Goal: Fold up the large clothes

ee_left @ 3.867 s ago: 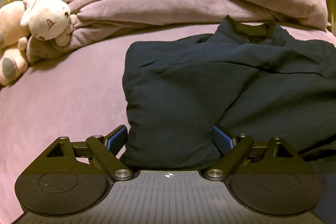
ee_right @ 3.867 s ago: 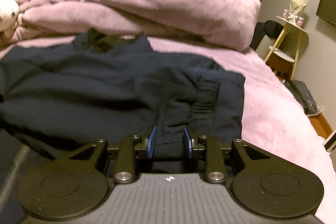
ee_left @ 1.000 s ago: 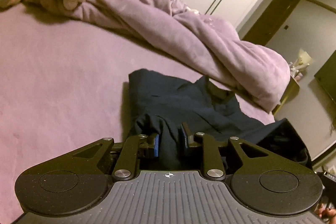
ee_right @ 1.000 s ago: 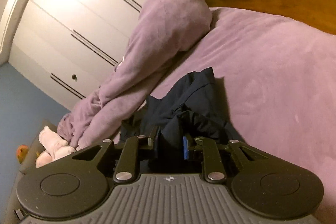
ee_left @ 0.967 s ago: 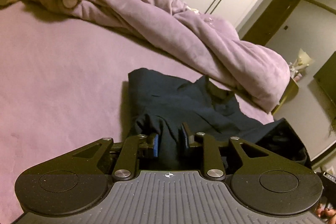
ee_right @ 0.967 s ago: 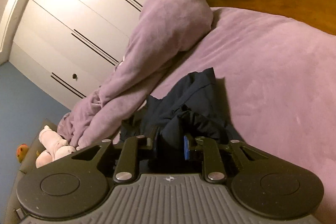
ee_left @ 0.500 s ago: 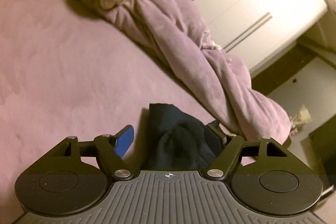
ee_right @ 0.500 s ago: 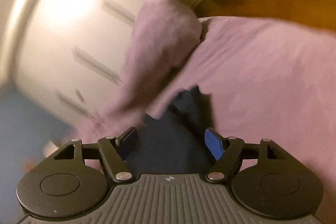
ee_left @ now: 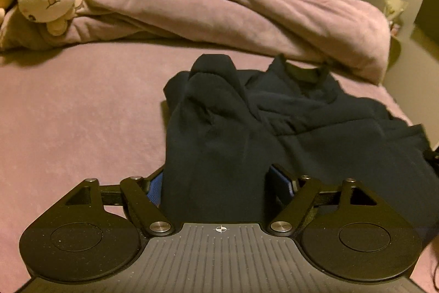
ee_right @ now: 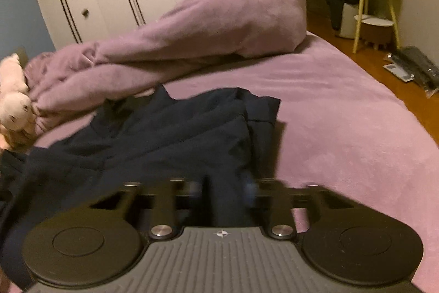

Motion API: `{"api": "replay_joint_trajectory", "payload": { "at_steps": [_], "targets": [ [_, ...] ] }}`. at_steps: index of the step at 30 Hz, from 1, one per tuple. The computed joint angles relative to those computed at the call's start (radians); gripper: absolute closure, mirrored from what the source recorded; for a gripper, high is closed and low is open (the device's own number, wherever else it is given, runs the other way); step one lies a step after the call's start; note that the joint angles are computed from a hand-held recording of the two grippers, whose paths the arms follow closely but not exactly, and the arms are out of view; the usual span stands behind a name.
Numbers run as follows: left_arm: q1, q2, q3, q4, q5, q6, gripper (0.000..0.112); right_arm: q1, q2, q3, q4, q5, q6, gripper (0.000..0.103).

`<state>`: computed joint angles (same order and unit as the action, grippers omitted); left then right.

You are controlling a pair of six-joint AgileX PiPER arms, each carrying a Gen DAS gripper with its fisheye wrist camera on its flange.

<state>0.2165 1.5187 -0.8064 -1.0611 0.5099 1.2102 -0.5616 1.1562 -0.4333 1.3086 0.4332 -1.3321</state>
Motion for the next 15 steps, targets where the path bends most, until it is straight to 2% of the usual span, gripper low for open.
{"api": "replay_joint_trajectory", "payload": {
  "at_steps": [1,2,3,5,6,8,10,12,15],
  "targets": [
    [-0.005,-0.009,0.010,-0.011,-0.014,0.006,0.043,0.019,-0.020,0.014,0.010,-0.028,-0.012,0.093],
    [-0.011,-0.018,0.019,-0.023,-0.025,0.014,0.059,0.027,-0.038,0.033,0.051,-0.042,-0.064,0.096],
    [-0.017,-0.037,0.031,-0.019,-0.041,0.005,0.066,0.038,-0.059,0.050,0.089,-0.060,-0.111,0.097],
    [-0.011,-0.072,0.036,0.006,-0.051,-0.041,0.092,0.044,-0.122,0.072,0.093,-0.076,-0.123,0.098],
    [0.009,-0.087,0.028,0.010,-0.023,-0.057,0.092,0.029,-0.158,0.074,0.073,-0.060,-0.095,0.098],
    [0.074,-0.112,-0.007,0.002,0.085,-0.066,0.095,-0.021,-0.207,0.056,0.036,0.003,-0.048,0.098],
    [0.084,-0.140,-0.041,0.019,0.119,-0.106,0.095,-0.048,-0.245,0.016,0.000,0.051,0.008,0.098],
    [0.047,-0.161,-0.092,0.054,0.085,-0.151,0.096,0.007,-0.252,-0.034,-0.010,0.007,0.049,0.098],
    [-0.038,-0.124,-0.206,0.119,-0.022,-0.234,0.096,0.160,-0.172,-0.147,-0.052,-0.173,0.143,0.098]
  ]
}}
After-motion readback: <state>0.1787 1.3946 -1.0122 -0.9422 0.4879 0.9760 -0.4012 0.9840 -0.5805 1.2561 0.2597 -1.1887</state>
